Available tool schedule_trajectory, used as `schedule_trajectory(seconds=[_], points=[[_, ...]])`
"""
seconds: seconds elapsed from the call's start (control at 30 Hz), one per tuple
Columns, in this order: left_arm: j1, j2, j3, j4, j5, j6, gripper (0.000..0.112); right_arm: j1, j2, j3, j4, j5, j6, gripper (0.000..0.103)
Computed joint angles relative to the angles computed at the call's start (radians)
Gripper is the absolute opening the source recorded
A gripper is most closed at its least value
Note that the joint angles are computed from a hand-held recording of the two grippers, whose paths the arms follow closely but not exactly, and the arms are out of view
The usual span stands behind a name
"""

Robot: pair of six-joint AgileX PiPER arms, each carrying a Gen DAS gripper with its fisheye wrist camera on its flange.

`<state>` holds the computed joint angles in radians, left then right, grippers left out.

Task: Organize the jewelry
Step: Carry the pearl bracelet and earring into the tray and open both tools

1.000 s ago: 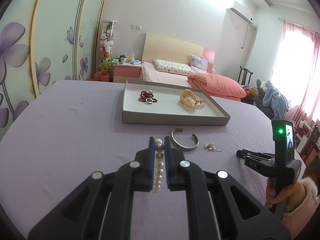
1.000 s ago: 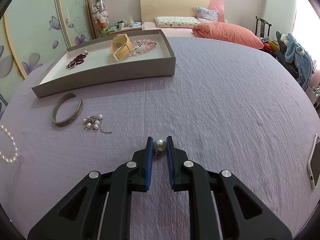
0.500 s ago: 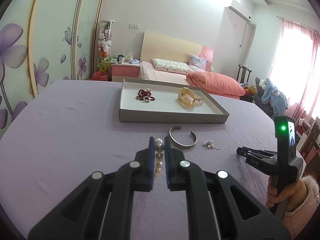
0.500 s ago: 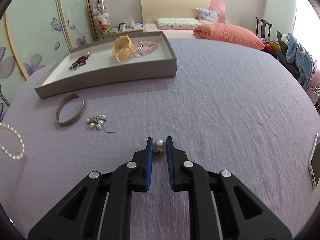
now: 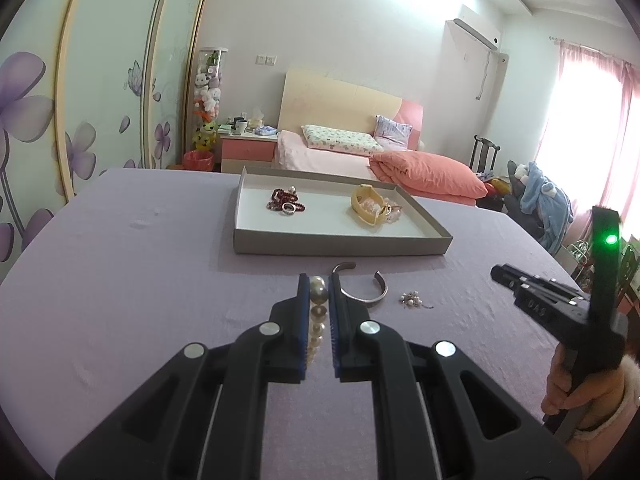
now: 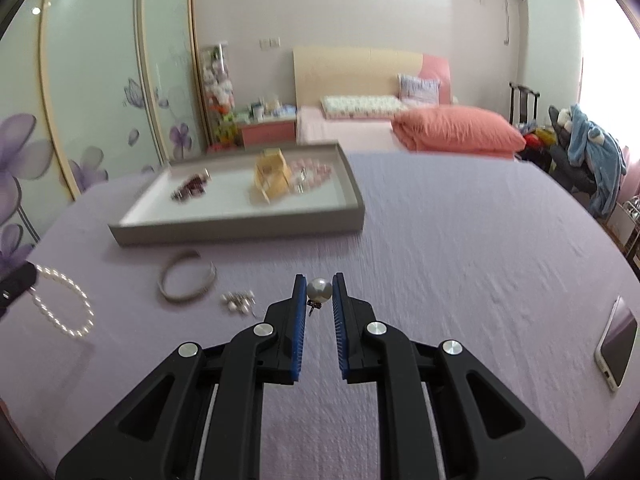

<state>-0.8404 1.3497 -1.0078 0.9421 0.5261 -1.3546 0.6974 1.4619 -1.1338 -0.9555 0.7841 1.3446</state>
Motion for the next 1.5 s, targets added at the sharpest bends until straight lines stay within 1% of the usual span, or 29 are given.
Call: schedule_trajectory(seconds=[0.23, 0.43, 0.57, 0.67, 0.73, 0.83, 0.87, 0.97, 1.03, 1.07, 1.13, 1.17, 1.27, 1.33, 1.37, 1.47, 1.5], points=[[-0.015, 0.000, -0.024, 0.026, 0.004, -0.011, 0.010, 0.050, -0.048, -0.007, -0.123, 0.023, 0.072, 0.014], [0.009, 0.031, -0.093, 0.047, 0.003, 0.022, 0.010, 0.052, -0.032, -0.062, -0.208, 0.007, 0.093, 0.014], [0.028, 0.071, -0.180, 0.102, 0.007, 0.044, 0.010, 0.040, 0.007, -0.131, -0.283, -0.007, 0.103, 0.014], [0.063, 0.134, -0.282, 0.076, -0.015, 0.119, 0.010, 0.002, 0.054, -0.200, -0.283, -0.051, 0.079, 0.014], [0.089, 0.177, -0.343, 0.027, -0.033, 0.175, 0.010, -0.027, 0.102, -0.259, -0.284, -0.085, 0.060, 0.014], [0.145, 0.282, -0.479, -0.095, -0.055, 0.306, 0.010, -0.058, 0.168, -0.334, -0.285, -0.122, 0.036, 0.014], [0.157, 0.312, -0.516, -0.124, -0.055, 0.336, 0.010, -0.074, 0.190, -0.363, -0.264, -0.145, 0.011, 0.014], [0.206, 0.438, -0.680, -0.307, -0.038, 0.517, 0.010, -0.134, 0.271, -0.467, -0.151, -0.217, -0.093, 0.014], [0.231, 0.503, -0.761, -0.380, -0.035, 0.588, 0.010, -0.184, 0.341, -0.559, -0.028, -0.254, -0.200, 0.014], [0.245, 0.547, -0.814, -0.408, -0.026, 0.618, 0.010, -0.192, 0.363, -0.587, 0.015, -0.255, -0.236, 0.014], [0.266, 0.619, -0.904, -0.464, -0.008, 0.673, 0.010, -0.238, 0.438, -0.672, 0.176, -0.279, -0.360, 0.014], [0.278, 0.675, -0.981, -0.504, 0.019, 0.712, 0.010, -0.259, 0.468, -0.707, 0.265, -0.281, -0.426, 0.014], [0.300, 0.766, -1.097, -0.580, 0.054, 0.773, 0.010, -0.308, 0.551, -0.790, 0.486, -0.272, -0.583, 0.014], [0.302, 0.816, -1.163, -0.583, 0.081, 0.785, 0.010, -0.324, 0.595, -0.838, 0.582, -0.252, -0.653, 0.014], [0.305, 0.853, -1.219, -0.591, 0.110, 0.800, 0.010, -0.330, 0.613, -0.855, 0.619, -0.241, -0.678, 0.014], [0.312, 0.926, -1.326, -0.614, 0.169, 0.828, 0.010, -0.337, 0.664, -0.914, 0.693, -0.200, -0.724, 0.014], [0.313, 0.936, -1.335, -0.616, 0.173, 0.830, 0.010, -0.339, 0.684, -0.946, 0.708, -0.177, -0.739, 0.014]])
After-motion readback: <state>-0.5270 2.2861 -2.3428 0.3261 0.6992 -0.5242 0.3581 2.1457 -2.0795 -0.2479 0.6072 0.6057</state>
